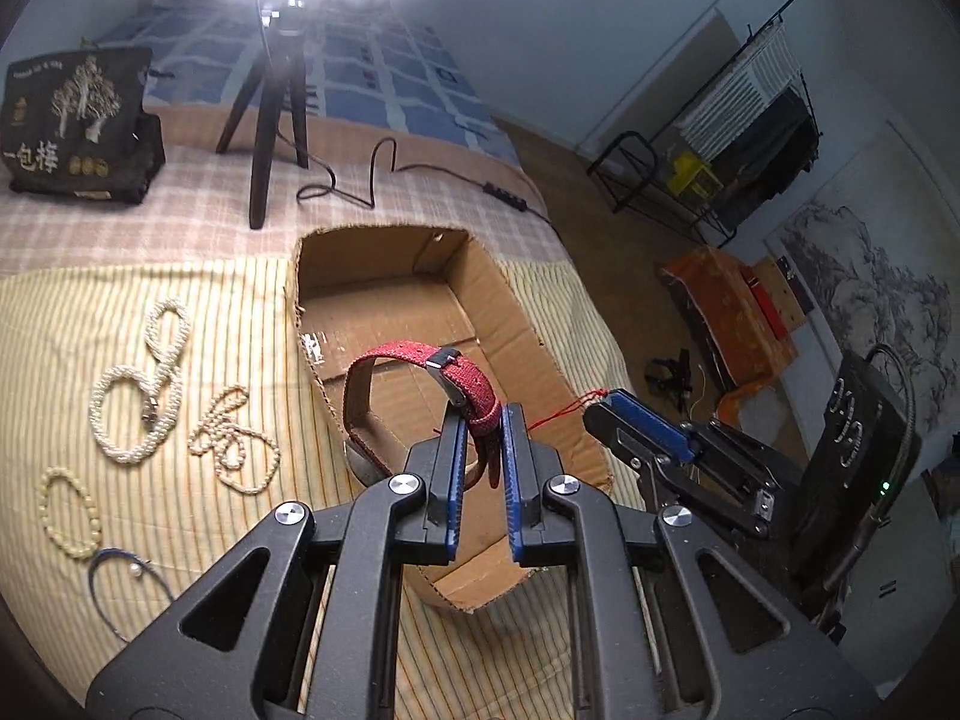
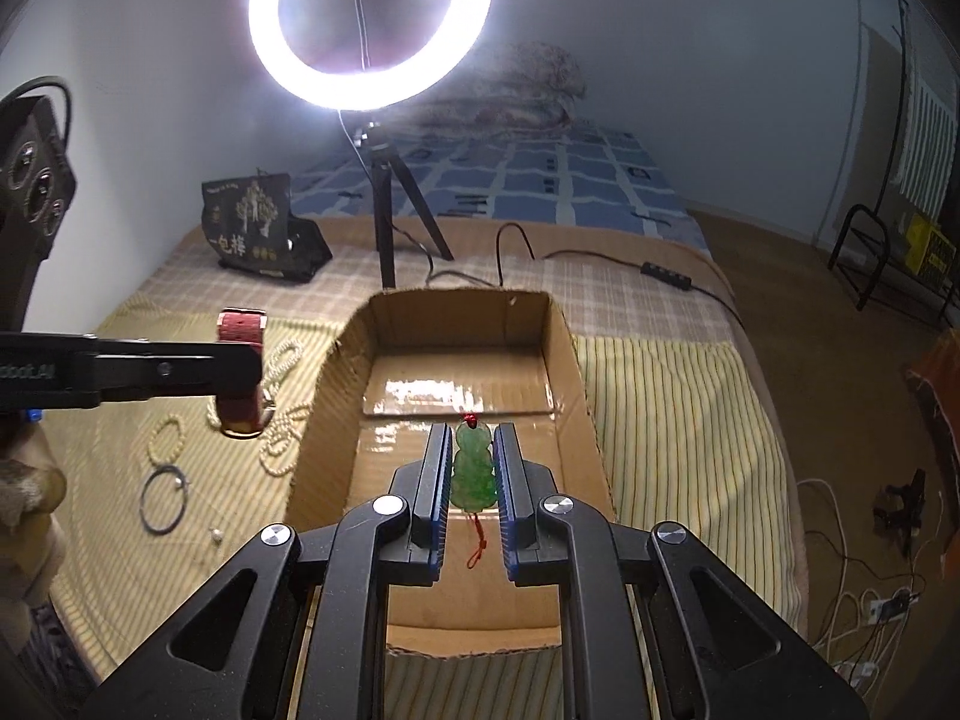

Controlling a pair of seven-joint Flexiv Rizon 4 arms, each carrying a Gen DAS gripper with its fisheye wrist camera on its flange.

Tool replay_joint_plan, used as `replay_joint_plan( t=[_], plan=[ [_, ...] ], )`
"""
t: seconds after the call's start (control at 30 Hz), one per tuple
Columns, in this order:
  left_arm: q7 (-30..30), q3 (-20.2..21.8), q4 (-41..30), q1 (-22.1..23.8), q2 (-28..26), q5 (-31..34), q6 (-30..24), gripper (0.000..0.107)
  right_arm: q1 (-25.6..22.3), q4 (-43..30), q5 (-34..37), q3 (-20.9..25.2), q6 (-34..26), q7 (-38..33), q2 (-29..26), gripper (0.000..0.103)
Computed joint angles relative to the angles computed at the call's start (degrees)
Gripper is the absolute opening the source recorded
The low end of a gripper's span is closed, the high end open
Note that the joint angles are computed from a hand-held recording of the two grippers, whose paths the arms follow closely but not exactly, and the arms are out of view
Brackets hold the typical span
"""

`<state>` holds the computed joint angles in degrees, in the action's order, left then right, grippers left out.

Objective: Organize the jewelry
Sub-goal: 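Carry the jade pendant and red watch over the cardboard box with both tools, then open the right gripper dropping the pendant while the left releases the watch into the box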

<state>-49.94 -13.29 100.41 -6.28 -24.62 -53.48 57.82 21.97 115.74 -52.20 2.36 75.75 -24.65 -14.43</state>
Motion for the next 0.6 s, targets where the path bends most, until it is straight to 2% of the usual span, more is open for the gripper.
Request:
replay_joint_plan(
  t=[0.23,0.3,0.33,0.37,0.4,0.47,0.6],
  plan=[
    [-2.8,0.0,-2.4,-0.5,-2.4,3.1,0.0,0.01,-0.6,1.1,1.7,0.1,1.0,-0.8,0.2,0.012],
    [-4.4,0.6,-3.1,-0.8,-2.9,5.2,-0.1,0.021,-0.9,1.4,2.7,0.6,1.2,-2.1,0.2,0.013],
    [-4.9,0.5,-3.1,-0.7,-2.9,5.7,-0.3,0.041,-0.7,1.5,3.0,0.7,0.7,-2.7,0.3,0.014],
    [-5.0,0.2,-3.1,-0.5,-3.1,5.7,-0.5,0.051,-0.6,1.5,3.0,0.6,0.2,-2.9,0.3,0.021],
    [-5.1,0.1,-3.0,-0.4,-3.1,5.7,-0.2,0.051,-0.2,1.5,2.3,0.4,-0.8,-2.7,0.5,0.034],
    [-5.9,0.5,-3.3,-0.6,-3.3,7.4,-0.2,0.051,0.3,1.9,-0.9,-0.6,-1.5,-0.3,1.0,0.05],
    [-6.4,0.1,-3.2,0.0,-3.2,8.1,0.1,0.053,-0.7,2.3,-2.4,-0.1,-0.5,1.1,1.5,0.05]
  ],
)
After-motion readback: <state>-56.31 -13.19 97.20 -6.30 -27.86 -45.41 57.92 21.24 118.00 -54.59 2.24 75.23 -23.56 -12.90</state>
